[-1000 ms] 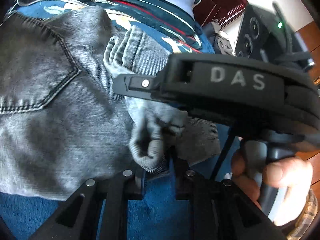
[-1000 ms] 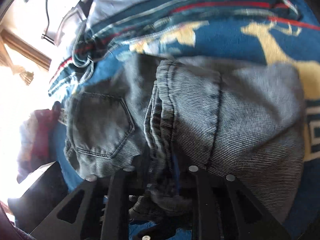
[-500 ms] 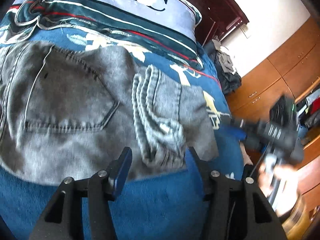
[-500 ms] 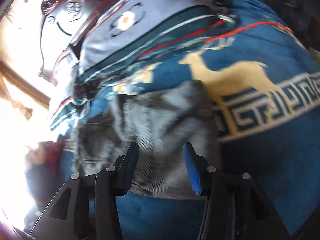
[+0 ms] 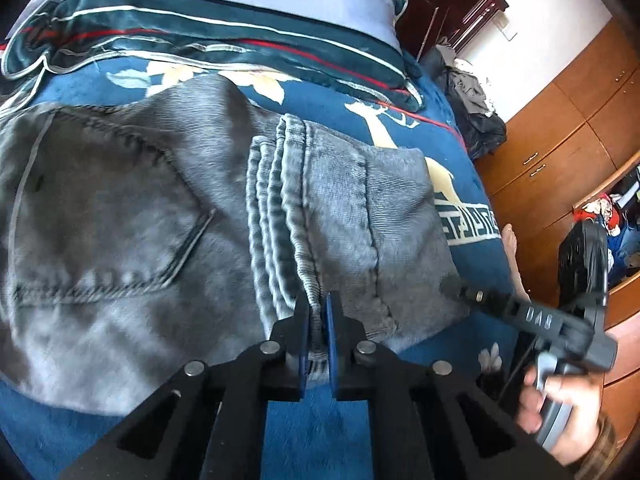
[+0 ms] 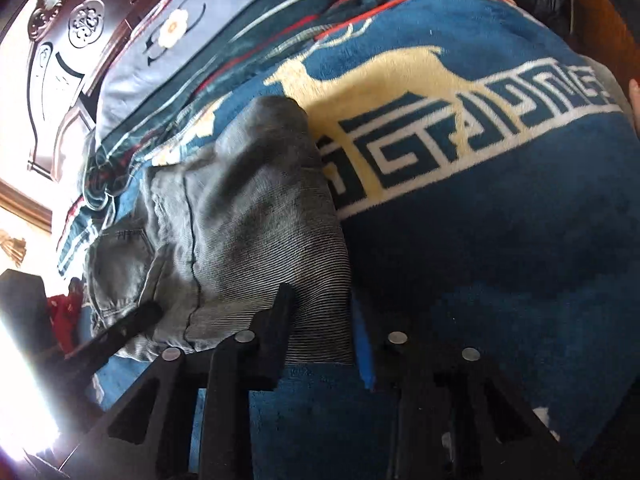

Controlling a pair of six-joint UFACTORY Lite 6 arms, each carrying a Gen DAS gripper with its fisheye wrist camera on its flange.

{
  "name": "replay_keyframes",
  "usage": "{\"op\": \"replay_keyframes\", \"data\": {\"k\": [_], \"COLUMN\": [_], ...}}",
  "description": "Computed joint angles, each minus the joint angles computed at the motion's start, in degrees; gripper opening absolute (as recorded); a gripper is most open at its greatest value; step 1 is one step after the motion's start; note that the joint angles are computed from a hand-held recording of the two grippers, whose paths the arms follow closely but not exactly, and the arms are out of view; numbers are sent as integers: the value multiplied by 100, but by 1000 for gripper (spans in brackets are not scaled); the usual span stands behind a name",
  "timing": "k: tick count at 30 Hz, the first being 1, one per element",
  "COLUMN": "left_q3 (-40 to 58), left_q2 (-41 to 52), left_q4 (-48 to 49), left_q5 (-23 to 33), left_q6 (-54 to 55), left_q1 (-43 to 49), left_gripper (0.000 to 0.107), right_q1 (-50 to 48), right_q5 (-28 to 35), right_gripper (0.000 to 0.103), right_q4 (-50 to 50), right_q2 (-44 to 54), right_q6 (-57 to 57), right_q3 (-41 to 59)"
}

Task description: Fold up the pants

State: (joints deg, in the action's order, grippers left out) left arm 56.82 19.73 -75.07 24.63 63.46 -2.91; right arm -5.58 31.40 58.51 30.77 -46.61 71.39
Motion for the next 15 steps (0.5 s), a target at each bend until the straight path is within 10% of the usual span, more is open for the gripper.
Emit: {"op": "replay_keyframes", "data": {"k": [15], "left_q3": [157], "left_q2": [-551], "left_q4": [63], "left_q5": [133], "left_q6": [261], "left_q1": [326], "left_gripper": [29], "right_q1": [54], "right_q5": [-288], "right_gripper": [37], "right_q4": [-318], "right_q2": [-250], "right_q6": [385], "right_q3": [200]}}
